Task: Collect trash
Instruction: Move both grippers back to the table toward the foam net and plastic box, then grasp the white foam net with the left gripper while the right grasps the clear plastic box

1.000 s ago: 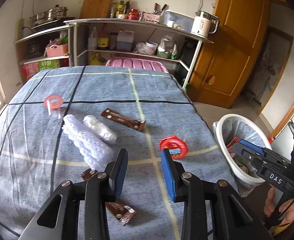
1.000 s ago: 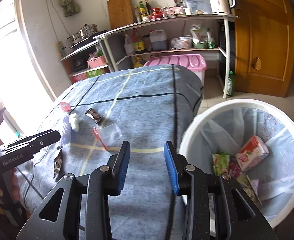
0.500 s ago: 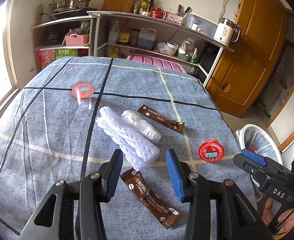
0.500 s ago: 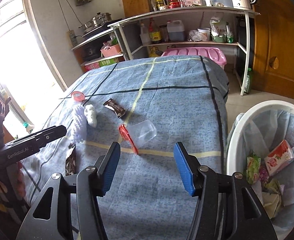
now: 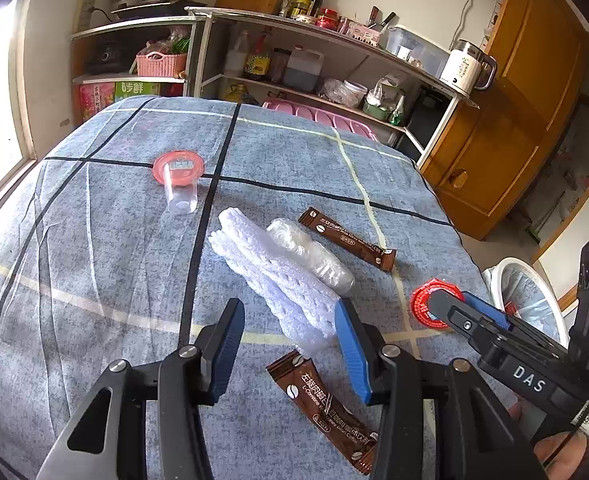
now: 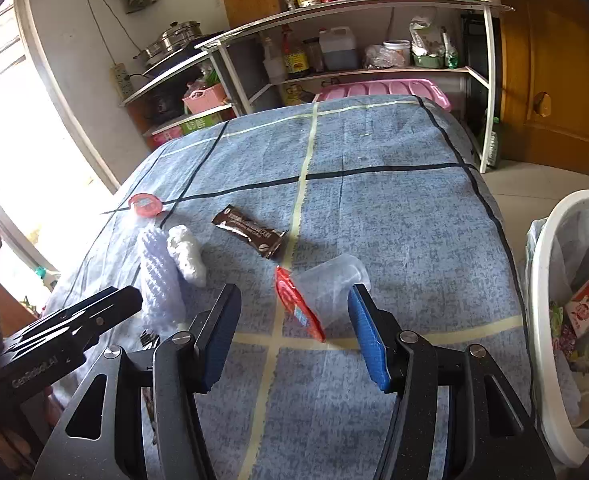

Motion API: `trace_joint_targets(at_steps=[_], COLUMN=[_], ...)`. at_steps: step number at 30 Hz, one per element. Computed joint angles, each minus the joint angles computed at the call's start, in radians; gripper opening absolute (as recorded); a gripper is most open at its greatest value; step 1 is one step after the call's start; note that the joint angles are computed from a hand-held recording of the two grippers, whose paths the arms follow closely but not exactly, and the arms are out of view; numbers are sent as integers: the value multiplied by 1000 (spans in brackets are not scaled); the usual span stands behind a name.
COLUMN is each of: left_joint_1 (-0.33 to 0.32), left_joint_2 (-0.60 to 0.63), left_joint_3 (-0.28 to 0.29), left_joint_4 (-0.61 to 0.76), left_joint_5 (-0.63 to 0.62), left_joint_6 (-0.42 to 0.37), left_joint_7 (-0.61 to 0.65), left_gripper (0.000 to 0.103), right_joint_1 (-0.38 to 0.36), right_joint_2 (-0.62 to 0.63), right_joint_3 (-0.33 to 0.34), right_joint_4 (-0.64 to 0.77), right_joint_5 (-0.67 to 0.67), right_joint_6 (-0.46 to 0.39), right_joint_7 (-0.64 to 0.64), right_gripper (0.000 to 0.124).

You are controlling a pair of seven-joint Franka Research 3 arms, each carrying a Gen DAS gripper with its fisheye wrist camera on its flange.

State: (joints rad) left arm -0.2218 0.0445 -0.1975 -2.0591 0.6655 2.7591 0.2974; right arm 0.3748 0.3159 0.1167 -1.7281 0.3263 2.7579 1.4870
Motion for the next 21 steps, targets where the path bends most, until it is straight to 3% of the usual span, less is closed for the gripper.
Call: trace_joint_targets(at_steps=[6,9,13,21], left_joint_1=[5,6,6,5], left_joint_2=[12,19,33,50], left_joint_3=[7,8,11,16], left_joint_4=[11,19,27,28], left_joint_5=[-5,-16,-41,-93], left_joint_6=[16,15,19,36], left_joint_7=[-7,13,26,61], left_gripper=[51,52,52,52], right_joint_1=[15,-64,-39,-75], right_joint_2=[14,26,55,77], right_joint_3=[-23,55,20,55], right_joint_4=[1,21,70,103], right_joint_5=[-43,101,62,147], right_joint_6=[22,-13,-69,-94], right_joint_7=[55,-85,-102,-252], right_gripper=[57,57,57,57])
